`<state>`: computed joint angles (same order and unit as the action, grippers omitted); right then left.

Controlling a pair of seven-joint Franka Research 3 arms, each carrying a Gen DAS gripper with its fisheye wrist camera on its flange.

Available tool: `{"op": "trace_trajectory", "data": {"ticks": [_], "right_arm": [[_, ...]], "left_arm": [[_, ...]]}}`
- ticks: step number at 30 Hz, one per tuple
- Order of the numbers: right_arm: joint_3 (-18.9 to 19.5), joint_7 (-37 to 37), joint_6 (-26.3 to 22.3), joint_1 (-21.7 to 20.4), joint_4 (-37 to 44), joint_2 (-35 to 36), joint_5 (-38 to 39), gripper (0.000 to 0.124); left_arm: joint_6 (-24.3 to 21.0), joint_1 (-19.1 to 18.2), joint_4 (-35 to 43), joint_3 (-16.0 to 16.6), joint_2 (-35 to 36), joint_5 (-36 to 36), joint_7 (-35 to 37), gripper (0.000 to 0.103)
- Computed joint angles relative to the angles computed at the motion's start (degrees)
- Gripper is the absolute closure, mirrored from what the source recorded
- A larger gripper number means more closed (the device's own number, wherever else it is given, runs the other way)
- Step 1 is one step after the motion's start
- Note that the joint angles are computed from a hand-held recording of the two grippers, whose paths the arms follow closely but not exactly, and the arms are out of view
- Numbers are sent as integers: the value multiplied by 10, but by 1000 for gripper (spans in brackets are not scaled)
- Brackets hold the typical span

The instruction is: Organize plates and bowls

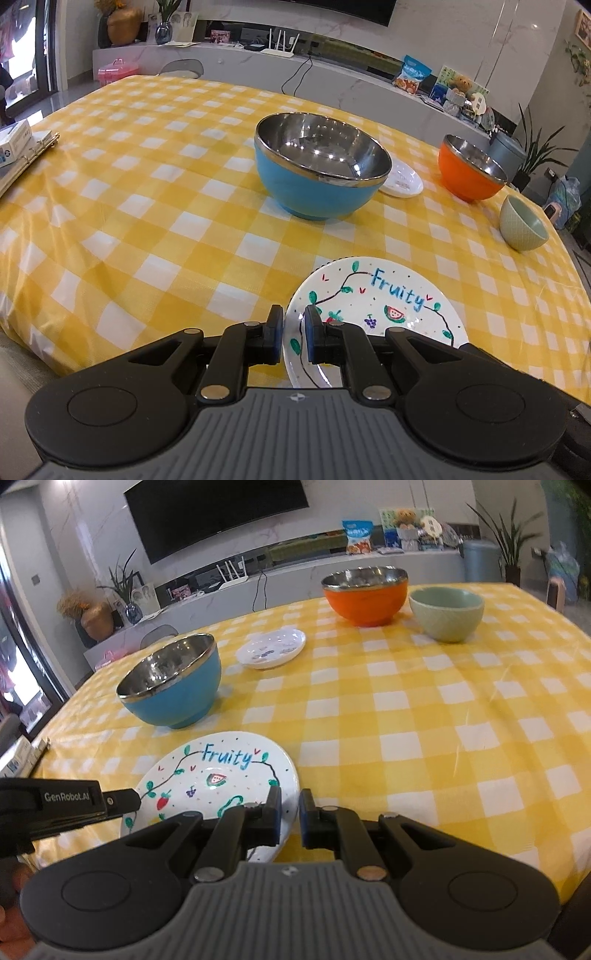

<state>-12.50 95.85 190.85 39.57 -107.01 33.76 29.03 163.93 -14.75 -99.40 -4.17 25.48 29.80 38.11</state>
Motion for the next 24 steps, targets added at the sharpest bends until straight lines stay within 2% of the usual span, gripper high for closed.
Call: {"op": "trace_trajectory", "data": {"ticks": [2, 7, 9, 13, 17, 24], "right_arm": [[-4, -3, 2, 4, -1, 0, -1, 116], [28, -6, 18, -28, -7, -10, 6, 112], [27, -6, 17, -29, -7, -12, 14, 105], [39, -2, 16, -45, -4, -15, 23, 99], [32, 9, 9, -47, 5, -13, 31, 97], [30, 40, -15, -66, 33, -5, 19, 89]], "left_arm": [[3, 3, -1, -2, 0, -6, 1, 90], [23, 11, -4, -6, -3, -21, 2, 89], [30, 16, -3, -13, -3, -30, 12, 89], [39, 36, 7, -43, 0, -67, 60, 89], [42, 56, 29, -75, 14, -116, 114, 87], [26, 65, 90, -107, 54, -179, 193, 83]]}}
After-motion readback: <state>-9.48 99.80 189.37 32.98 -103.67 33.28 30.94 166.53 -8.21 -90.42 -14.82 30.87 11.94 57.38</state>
